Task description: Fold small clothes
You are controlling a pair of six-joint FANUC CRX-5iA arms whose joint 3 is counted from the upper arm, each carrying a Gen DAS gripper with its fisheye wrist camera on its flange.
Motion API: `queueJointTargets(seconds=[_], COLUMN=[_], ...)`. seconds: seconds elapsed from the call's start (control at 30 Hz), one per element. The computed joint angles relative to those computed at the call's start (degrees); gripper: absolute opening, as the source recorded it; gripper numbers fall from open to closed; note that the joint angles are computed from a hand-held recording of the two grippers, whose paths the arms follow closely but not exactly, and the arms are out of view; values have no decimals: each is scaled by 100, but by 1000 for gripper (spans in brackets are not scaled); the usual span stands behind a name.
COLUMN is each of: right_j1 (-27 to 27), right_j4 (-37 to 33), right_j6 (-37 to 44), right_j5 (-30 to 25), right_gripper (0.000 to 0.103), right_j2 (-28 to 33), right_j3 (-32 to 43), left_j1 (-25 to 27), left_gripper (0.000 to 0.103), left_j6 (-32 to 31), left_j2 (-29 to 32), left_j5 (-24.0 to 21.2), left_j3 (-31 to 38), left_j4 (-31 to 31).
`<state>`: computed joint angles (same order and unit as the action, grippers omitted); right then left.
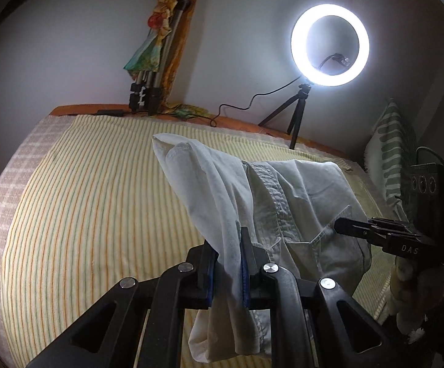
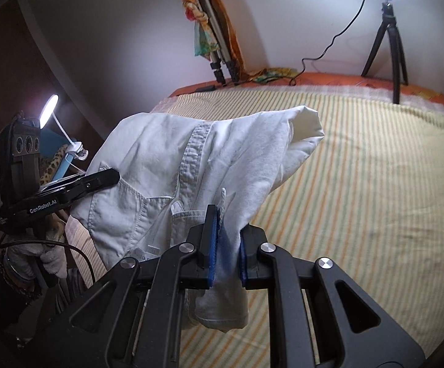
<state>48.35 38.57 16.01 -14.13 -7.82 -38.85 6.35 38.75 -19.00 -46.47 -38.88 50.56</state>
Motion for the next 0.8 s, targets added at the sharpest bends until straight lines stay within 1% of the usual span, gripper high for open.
queueJointTargets(seconds=[0.2,0.33,0.57,0.8], right_j1=[-50,-123,-346,-903], right_j4=[422,489,520,387], right_j6=[-212,-147,44,445], right_j5=[-365,-568,-926,-1228], right_gripper=[13,12,12,12], right_j2=[-532,-767,-1132,-1441], right_j3=[-321,-464,-688,-818], left_j1=[-679,-1073,-1818,-2566], left_gripper=[10,10,10,10], left_j6=[61,97,264,495], left_j2=[17,234,826,1673], left_j5=[320,490,930,1269], left_j3=[142,297,701,1331], left_j4=[4,63,51,71])
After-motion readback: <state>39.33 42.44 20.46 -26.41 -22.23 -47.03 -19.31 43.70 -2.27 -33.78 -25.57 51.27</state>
